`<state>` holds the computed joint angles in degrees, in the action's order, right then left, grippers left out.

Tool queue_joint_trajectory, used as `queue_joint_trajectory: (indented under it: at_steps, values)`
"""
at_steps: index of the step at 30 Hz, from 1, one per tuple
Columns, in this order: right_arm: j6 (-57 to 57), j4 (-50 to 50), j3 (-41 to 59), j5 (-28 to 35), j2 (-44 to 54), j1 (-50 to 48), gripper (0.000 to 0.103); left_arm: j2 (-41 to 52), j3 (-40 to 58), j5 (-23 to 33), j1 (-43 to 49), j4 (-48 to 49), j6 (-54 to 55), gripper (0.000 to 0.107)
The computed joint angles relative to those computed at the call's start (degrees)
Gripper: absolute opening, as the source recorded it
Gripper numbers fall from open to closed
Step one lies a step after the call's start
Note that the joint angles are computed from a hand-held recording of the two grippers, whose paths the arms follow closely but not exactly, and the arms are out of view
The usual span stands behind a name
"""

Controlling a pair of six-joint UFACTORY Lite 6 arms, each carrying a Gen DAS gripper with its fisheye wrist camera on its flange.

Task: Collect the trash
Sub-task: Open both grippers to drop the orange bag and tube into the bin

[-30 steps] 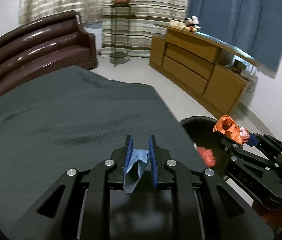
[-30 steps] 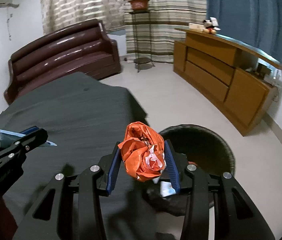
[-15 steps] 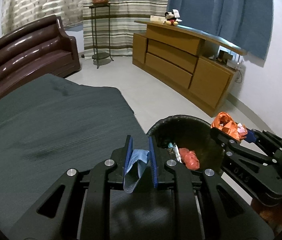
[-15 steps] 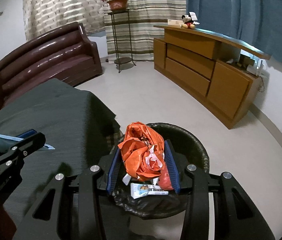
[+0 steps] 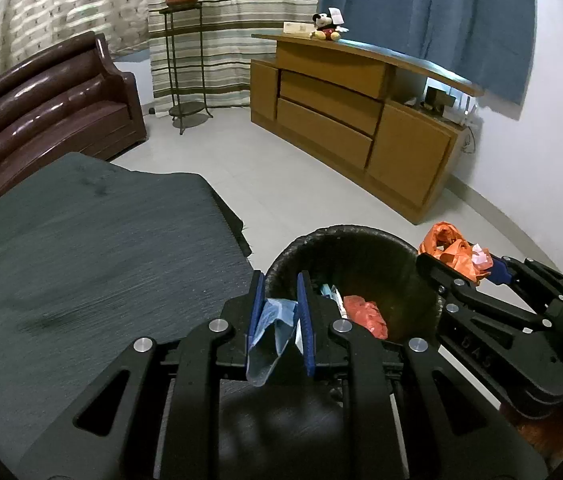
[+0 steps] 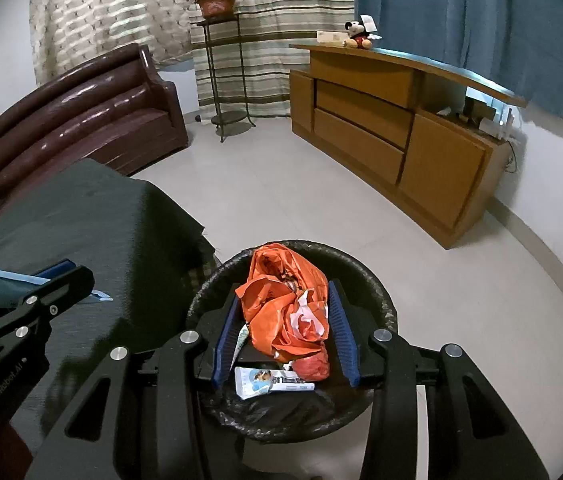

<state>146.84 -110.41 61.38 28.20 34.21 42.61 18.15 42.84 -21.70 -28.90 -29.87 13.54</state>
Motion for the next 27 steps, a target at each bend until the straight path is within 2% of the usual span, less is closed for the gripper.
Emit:
queue_joint_trajectory:
  at_steps: [27]
  values:
    - [3.4,-3.5,0.8,-0.5,3.4,-5.1,0.043,16.2,17.0,2.5,-3.4,-12.2,12.2,0.018]
